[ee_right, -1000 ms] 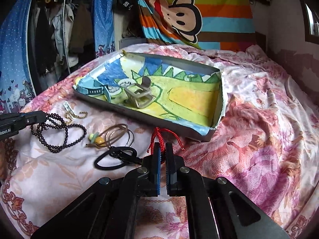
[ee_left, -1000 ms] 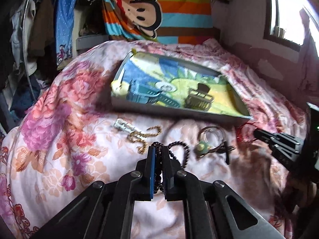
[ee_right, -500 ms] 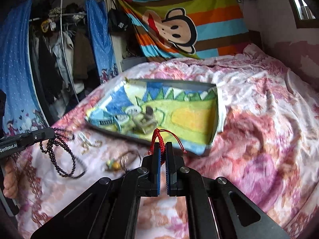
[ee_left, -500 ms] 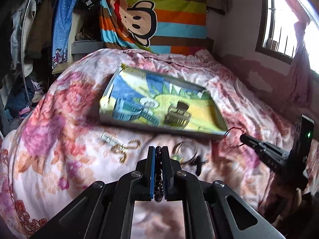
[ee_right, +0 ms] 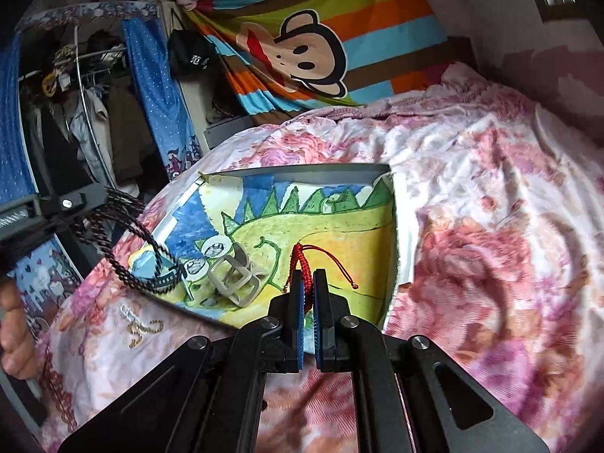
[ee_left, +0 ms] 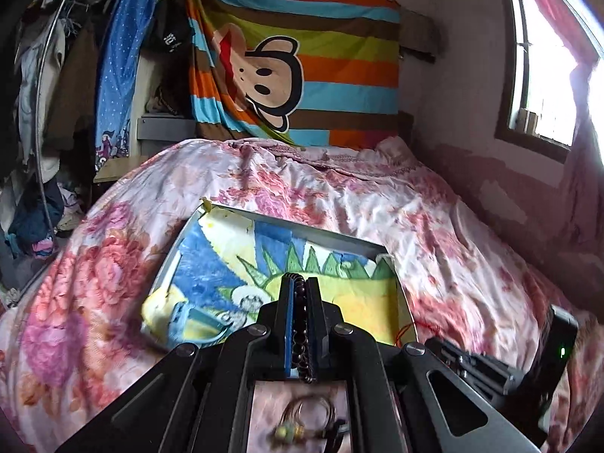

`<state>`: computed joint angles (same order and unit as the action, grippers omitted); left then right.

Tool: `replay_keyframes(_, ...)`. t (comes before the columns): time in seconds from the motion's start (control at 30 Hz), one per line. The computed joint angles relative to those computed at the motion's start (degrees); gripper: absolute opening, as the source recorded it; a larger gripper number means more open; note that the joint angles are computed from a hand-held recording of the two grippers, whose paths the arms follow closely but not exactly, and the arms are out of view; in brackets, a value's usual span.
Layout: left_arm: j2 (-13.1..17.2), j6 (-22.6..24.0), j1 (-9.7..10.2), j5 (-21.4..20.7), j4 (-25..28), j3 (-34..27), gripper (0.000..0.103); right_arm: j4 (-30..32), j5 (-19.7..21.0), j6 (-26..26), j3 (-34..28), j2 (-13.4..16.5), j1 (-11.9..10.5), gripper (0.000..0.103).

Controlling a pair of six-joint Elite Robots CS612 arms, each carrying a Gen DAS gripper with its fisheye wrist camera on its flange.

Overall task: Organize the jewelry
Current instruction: 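Lower the necklace into the tray with the left tool while the right drops the bracelet in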

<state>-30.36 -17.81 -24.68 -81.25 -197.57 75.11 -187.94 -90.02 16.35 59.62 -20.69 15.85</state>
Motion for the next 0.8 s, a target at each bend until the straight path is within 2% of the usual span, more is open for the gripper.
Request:
replay_keyframes(0.27,5.4,-1.2,0.6,0.0,6.3,-7.9,0.006,8.2,0.9,-2.1,-6.1,3.6,0.6,0.004)
replay_keyframes(0.5,7.8,-3.5,1.27,-1.4,10.5,-10.9,0.006,9.7,0.0,-2.0,-6.6,3.9,0.7,0.005)
replay_keyframes(0.6,8.2,-4.9,1.67,-3.6,13.1,-11.3,0.006,9.8,-0.4,-2.4,-6.5,3.9,0.7,0.008)
replay_keyframes(0.7,8.1,-5.9,1.78,-4.3,13.8,-11.0,0.006,9.3,-1.6,-2.8,-6.3,3.8,0.9,0.028)
replay_keyframes(0.73,7.9,-6.1,1.79,-4.5,13.9,-10.8,0.006,8.9,-2.3,-2.6,-6.2,3.7,1.0,0.037)
replay_keyframes(0.8,7.6,-6.4,1.84,-4.9,14.2,-10.5,0.011,8.2,-2.9,-2.1,-5.9,3.6,1.0,0.04)
